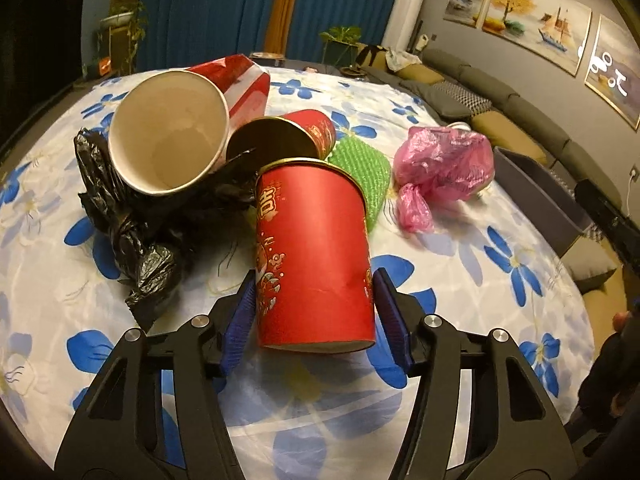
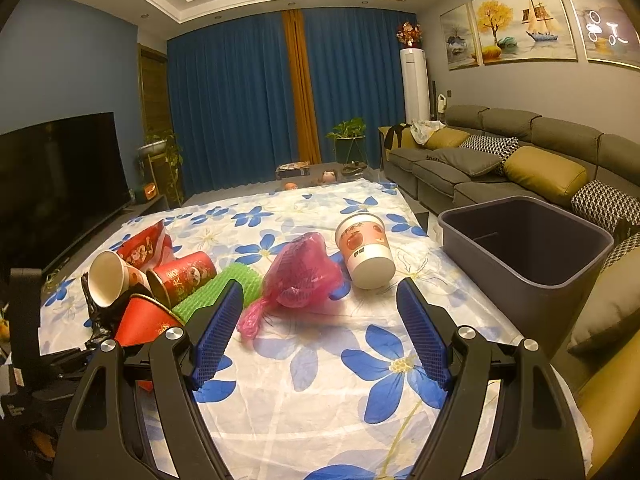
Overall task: Collect trash
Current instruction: 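Lower the left tool onto the red paper cup and close on it, then grasp the pink plastic bag with the right tool while the left tool holds the red cup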
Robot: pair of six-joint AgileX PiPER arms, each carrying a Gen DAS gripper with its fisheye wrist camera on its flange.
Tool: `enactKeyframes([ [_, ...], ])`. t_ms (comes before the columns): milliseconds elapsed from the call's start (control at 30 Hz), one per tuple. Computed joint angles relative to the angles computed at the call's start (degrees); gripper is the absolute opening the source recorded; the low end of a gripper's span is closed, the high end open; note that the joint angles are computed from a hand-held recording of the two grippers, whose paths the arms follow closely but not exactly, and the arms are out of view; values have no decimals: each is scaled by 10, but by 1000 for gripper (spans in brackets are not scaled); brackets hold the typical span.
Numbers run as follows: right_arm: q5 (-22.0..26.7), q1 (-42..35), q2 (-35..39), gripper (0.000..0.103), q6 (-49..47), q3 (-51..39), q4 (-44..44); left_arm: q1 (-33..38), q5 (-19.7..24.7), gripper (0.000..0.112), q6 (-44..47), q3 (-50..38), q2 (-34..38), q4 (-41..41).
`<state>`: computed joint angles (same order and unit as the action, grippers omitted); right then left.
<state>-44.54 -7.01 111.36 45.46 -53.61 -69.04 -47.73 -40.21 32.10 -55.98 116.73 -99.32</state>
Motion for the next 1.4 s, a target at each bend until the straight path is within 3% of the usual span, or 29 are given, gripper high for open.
enactKeyframes([
  [333,13,1,15,77,11,-20,-14,-56,-61,54,-26,16,-22,21],
  [533,32,19,32,77,17,-48,-8,-97,-151,54,-29,28,-67,19],
  [633,52,37,49,76,33,-77,-12,-95,-174,54,-10,23,-73,12],
  [800,101,74,80,72,56,-140,-23,-86,-182,54,-17,33,-87,21],
  [900,132,96,110,69,119,-196,-67,-79,-179,54,-21,37,-91,29],
  [1100,156,120,163,56,268,-288,-190,-64,-160,54,-37,42,-87,49],
  [1200,158,128,184,33,345,-323,-269,-58,-151,54,-48,48,-85,61],
  [1267,151,130,186,14,348,-323,-281,-55,-147,54,-50,49,-84,64],
  [1400,141,125,167,5,267,-278,-223,-49,-141,54,-61,57,-85,75],
])
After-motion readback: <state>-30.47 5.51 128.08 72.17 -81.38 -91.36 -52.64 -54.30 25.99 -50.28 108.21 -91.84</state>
